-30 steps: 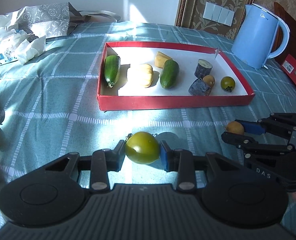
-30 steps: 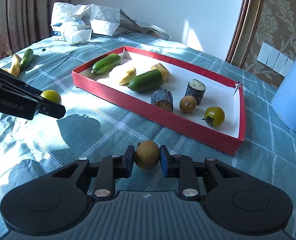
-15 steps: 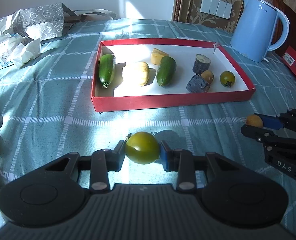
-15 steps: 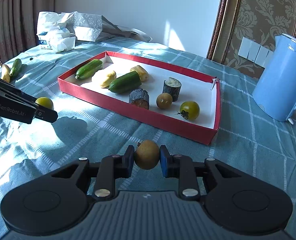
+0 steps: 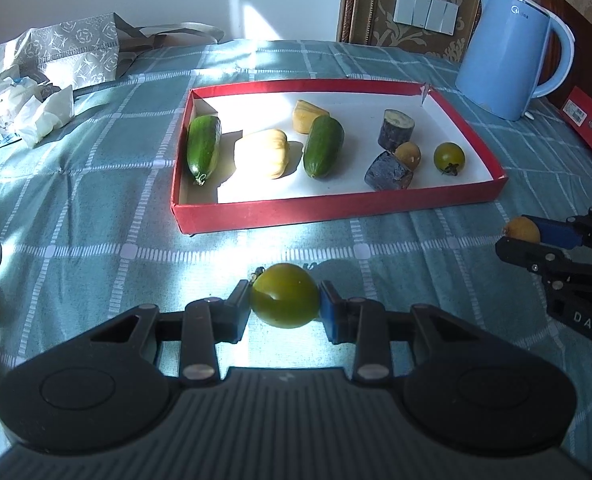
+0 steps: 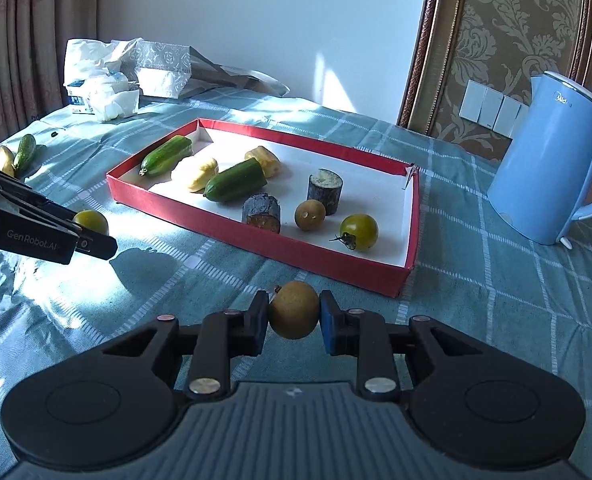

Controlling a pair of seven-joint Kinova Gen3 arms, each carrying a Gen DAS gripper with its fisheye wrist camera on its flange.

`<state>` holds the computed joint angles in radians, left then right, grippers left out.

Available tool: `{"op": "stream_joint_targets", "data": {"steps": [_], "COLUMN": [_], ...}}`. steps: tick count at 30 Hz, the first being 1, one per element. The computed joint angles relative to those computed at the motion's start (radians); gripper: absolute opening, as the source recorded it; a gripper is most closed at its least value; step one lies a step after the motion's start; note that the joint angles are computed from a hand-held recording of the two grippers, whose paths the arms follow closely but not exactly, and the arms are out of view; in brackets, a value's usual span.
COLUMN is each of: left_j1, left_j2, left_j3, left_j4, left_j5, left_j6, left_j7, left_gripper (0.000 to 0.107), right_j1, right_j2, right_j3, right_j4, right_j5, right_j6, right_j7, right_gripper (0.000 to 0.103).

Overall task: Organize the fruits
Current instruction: 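Carry the green tomato over the tray with the left gripper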

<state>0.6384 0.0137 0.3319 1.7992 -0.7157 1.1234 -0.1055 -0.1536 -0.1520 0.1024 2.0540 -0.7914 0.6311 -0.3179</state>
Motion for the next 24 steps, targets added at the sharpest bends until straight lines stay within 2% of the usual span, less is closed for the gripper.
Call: {"op": "stream_joint_targets", "data": {"steps": [11, 24], "left_j1": [-0.003, -0.038], "left_j2": [0.007, 0.044], "left_j3": [-0.008, -0.057], "left_j4": [-0.007, -0.076], "left_j5": [0.002, -0.017], "left_j6": [-0.002, -0.04], "left_j7": [-0.022, -0.148], "left_gripper": [0.032, 0.032], "right_j1": [-0.003, 0.024], "right_j2": [-0.002, 0.013], "right_j3": [0.001, 0.011], "right_j4": [0.001, -0.035], "right_j5": [-0.001, 0.008], "right_j6": [-0.011, -0.005], "right_j7": [-0.009, -0.045], "right_gripper": [0.026, 0.026]}}
